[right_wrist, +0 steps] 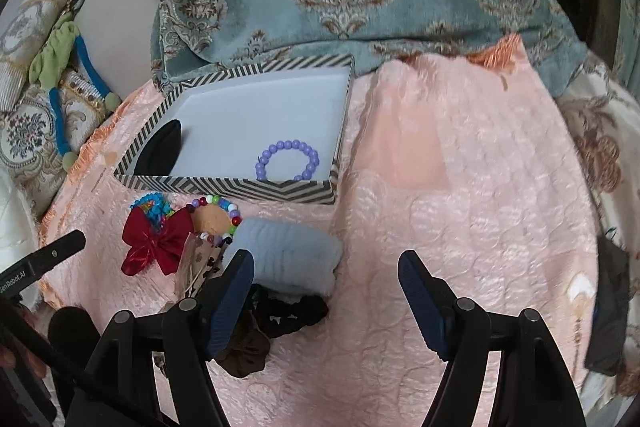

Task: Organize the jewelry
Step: 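Withdraw both tools from the tray back over the remaining accessories, then grasp the red bow clip with the left gripper while the right grasps the blue scrunchie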

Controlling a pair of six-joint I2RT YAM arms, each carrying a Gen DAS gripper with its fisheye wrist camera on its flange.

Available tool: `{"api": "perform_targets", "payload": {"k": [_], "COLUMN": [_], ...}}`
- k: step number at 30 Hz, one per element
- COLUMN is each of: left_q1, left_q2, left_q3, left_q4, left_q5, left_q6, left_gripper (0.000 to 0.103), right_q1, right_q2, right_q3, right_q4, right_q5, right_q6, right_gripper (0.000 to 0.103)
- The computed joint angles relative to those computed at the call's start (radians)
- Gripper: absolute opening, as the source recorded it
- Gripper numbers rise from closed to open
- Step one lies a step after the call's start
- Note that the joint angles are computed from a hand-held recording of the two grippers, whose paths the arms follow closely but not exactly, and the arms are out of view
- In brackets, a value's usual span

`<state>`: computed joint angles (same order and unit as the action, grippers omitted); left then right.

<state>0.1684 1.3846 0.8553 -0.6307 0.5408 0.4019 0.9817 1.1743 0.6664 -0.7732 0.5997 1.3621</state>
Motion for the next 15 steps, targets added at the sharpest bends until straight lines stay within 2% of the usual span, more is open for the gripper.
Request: {"api": "perform_targets", "payload": {"k": [8,15], "left_q1": [-0.081,-0.136], "left_q2": [0.056,0.111], "left_q3": [-0.005,-0.021], "left_q4": [0.033,0.097], "left_q5": [-0.035,-0.076], "left_q6": [-0.053,-0.089], "left_gripper": [0.06,0.06], "right_q1": [-0.083,-0.15], "right_q2": [-0.037,-0.028], "right_q3": [-0.095,-0.129], "right_q4": [0.182,0.249], "right_q5": [-0.098,-0.155], "right_q6": [-0.067,-0.109], "right_gripper": [0.072,0.072]}}
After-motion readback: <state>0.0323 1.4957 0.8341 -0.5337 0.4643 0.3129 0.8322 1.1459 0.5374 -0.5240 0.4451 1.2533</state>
